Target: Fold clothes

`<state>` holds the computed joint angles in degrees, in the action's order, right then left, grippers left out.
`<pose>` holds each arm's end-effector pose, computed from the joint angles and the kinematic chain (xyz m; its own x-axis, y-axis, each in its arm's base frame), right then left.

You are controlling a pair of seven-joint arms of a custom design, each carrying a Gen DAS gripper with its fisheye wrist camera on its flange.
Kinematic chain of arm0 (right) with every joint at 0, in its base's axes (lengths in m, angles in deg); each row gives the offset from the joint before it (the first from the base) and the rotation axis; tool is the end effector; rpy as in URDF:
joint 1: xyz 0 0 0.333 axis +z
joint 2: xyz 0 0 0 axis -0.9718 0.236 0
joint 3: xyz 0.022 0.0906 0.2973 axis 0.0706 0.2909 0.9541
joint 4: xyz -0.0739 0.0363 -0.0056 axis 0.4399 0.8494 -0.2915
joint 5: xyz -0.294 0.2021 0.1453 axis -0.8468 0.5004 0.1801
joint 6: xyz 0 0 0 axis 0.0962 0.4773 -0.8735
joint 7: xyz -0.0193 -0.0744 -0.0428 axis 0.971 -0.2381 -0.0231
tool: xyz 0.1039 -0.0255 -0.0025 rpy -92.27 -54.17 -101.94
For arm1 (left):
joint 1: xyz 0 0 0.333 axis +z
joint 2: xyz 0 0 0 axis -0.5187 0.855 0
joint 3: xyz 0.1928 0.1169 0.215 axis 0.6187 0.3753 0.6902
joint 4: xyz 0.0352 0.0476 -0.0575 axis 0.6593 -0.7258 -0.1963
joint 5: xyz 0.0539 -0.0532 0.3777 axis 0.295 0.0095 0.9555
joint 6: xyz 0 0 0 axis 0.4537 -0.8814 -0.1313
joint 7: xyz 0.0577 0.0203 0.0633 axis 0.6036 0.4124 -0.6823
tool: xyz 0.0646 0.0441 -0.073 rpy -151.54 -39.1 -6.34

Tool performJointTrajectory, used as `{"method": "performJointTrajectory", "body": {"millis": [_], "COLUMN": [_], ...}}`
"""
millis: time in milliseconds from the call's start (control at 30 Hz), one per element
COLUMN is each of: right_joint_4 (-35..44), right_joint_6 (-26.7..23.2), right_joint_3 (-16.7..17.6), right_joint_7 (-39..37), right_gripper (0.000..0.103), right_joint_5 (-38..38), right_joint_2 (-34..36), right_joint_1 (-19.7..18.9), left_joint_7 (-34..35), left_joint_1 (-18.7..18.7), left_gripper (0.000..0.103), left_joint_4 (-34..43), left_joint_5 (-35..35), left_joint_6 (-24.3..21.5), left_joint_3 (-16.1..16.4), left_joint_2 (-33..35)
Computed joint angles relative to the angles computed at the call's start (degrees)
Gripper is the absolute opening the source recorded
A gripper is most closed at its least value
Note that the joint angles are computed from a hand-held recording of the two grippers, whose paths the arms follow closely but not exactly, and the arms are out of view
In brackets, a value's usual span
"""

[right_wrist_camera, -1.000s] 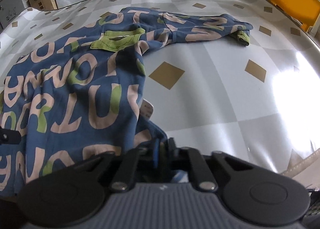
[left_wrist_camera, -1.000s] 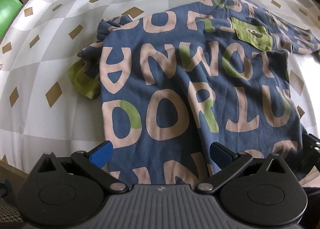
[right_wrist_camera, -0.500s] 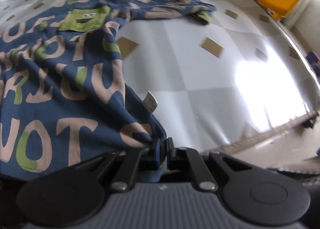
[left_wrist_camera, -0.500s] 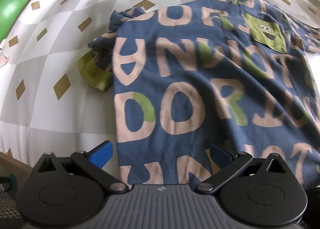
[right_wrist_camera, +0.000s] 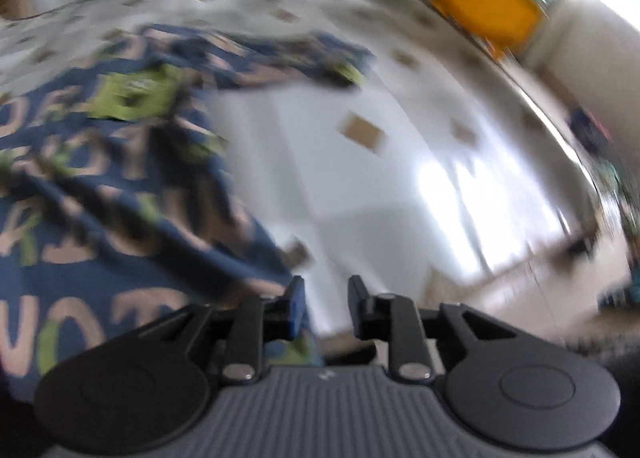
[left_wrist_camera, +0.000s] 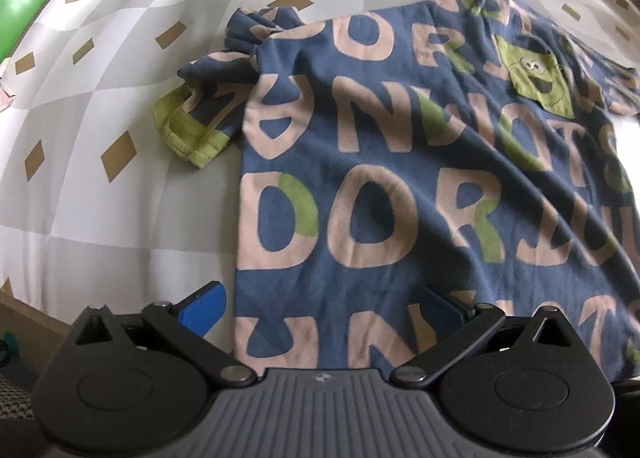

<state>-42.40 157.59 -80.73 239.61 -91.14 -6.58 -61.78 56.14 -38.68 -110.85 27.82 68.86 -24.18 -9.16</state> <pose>0.5826 0.1080 0.3669 -0.4394 -0.8671 0.2347 -0.8101 0.2697 -0.5205 0.7210 -0.1739 0.3653 -0.1085 -0.9932 -0.0428 -0.9527 0.1162 -0.2807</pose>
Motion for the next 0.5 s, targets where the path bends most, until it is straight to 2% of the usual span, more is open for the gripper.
{"method": "performJointTrajectory", "body": {"millis": [33, 133, 333, 500], "right_joint_4": [0.06, -0.44, 1.14, 4.14], "right_joint_6": [1.64, 7.13, 11.58, 13.44], "right_joint_3": [0.08, 0.25, -0.08, 0.52], "right_joint_7": [-0.64, -3.10, -8.82, -19.24], "right_gripper": [0.030, 0.033, 0.046, 0.049], "right_joint_5": [-0.10, 3.38, 10.86, 19.37], "right_joint_2": [0.11, 0.27, 2.32, 4.46], "right_joint_1": [-0.16, -1.07, -1.18, -1.22], "left_joint_7": [-0.17, -1.68, -4.14, -4.14], "left_joint_1": [-0.09, -0.18, -0.66, 1.08], "left_gripper": [0.103, 0.103, 0.103, 0.103], "left_joint_4": [0.10, 0.26, 3.34, 9.48], "left_joint_5": [0.05, 0.04, 0.65, -3.14], "left_joint_6": [0.10, 1.16, 0.34, -1.56], "left_joint_3": [0.03, 0.31, 1.05, -0.46], "left_joint_2": [0.06, 0.20, 2.04, 5.17]}}
